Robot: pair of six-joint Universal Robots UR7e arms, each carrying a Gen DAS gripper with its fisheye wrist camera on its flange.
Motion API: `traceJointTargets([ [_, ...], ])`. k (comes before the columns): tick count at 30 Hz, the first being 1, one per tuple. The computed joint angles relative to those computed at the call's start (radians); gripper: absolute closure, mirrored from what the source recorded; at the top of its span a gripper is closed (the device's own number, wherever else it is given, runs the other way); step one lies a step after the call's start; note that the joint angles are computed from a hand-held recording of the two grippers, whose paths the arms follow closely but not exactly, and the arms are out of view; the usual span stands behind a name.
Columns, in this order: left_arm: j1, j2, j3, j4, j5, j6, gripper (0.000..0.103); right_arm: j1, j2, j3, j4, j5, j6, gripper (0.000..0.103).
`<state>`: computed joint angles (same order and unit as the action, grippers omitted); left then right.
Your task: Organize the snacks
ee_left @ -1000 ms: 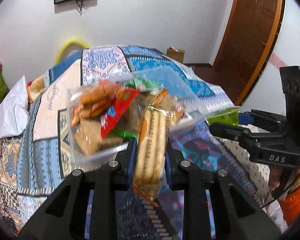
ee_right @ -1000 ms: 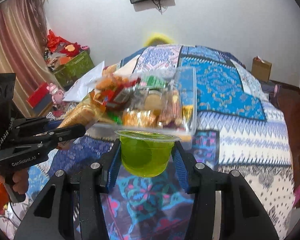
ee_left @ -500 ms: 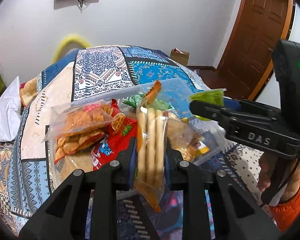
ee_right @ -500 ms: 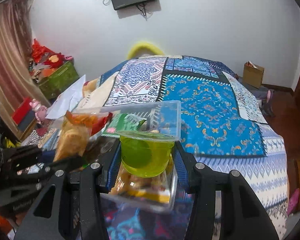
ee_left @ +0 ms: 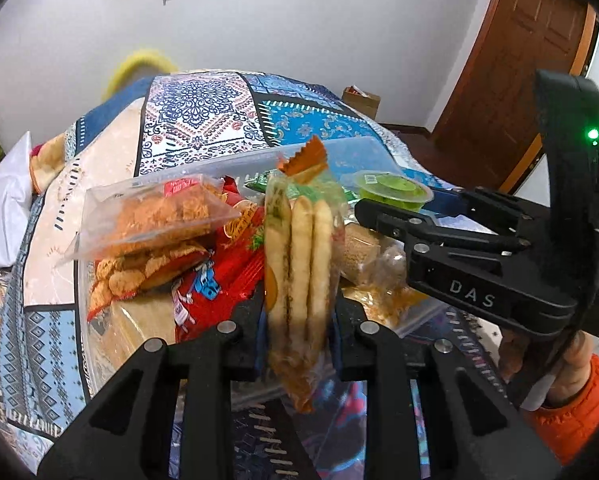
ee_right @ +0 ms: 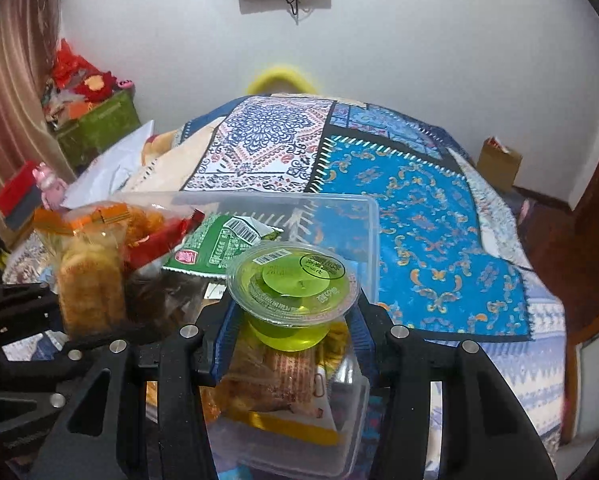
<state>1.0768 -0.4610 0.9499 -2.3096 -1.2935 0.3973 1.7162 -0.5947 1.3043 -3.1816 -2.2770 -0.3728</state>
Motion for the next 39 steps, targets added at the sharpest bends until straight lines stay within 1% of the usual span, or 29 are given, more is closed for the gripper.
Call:
traceJointTargets([
  [2,-0.002,-0.019,0.025,-0.014,-0.009,0.004,0.065,-0.002,-0.022,0.024,0.011,0.024,0.026,0.051],
  [4,-0.007,-0.044,0.06,-0.041,-0.017,0.016,0.061,0.0,-0.047,0.057,0.001,0.052,0.042,0.047],
  [6,-0.014,-0.066,0.09,-0.064,-0.018,0.03,0.057,0.008,-0.056,0.078,-0.032,0.052,0.026,0.042],
  [7,-0.019,-0.077,0.109,-0.084,-0.006,0.036,0.053,0.015,-0.061,0.089,-0.048,0.046,0.014,0.042],
  [11,-0.032,-0.123,0.169,-0.148,0.004,0.042,0.052,0.041,-0.083,0.128,-0.092,0.029,-0.011,0.042],
  [15,-0.044,-0.196,0.244,-0.207,-0.019,0.031,0.052,0.077,-0.13,0.199,-0.15,0.04,-0.024,0.042],
  [18,-0.062,-0.271,0.332,-0.301,-0.016,0.05,0.052,0.119,-0.16,0.255,-0.229,0.037,-0.053,0.042],
  [22,-0.087,-0.37,0.442,-0.425,-0.017,0.075,0.052,0.171,-0.195,0.325,-0.325,0.049,-0.066,0.041],
  [25,-0.103,-0.445,0.52,-0.501,-0.023,0.079,0.052,0.211,-0.218,0.376,-0.405,0.057,-0.065,0.036],
  [26,-0.105,-0.468,0.54,-0.51,-0.033,0.076,0.051,0.224,-0.223,0.389,-0.431,0.058,-0.066,0.031],
  [27,-0.107,-0.493,0.561,-0.516,-0.046,0.073,0.046,0.241,-0.228,0.407,-0.468,0.056,-0.069,0.027],
  [28,-0.111,-0.522,0.59,-0.533,-0.053,0.065,0.038,0.252,-0.229,0.416,-0.491,0.054,-0.071,0.025],
  [29,-0.115,-0.542,0.612,-0.553,-0.055,0.061,0.033,0.264,-0.232,0.428,-0.517,0.053,-0.074,0.023],
  [31,-0.125,-0.582,0.662,-0.602,-0.05,0.059,0.029,0.289,-0.232,0.448,-0.562,0.04,-0.08,0.018],
  [32,-0.129,-0.597,0.68,-0.617,-0.046,0.064,0.023,0.301,-0.229,0.455,-0.586,0.031,-0.086,0.017],
  [35,-0.139,-0.636,0.739,-0.694,-0.033,0.076,0.009,0.322,-0.219,0.464,-0.62,0.01,-0.1,0.012],
  [39,-0.147,-0.661,0.783,-0.743,-0.019,0.088,0.005,0.347,-0.185,0.458,-0.687,-0.026,-0.149,0.0],
])
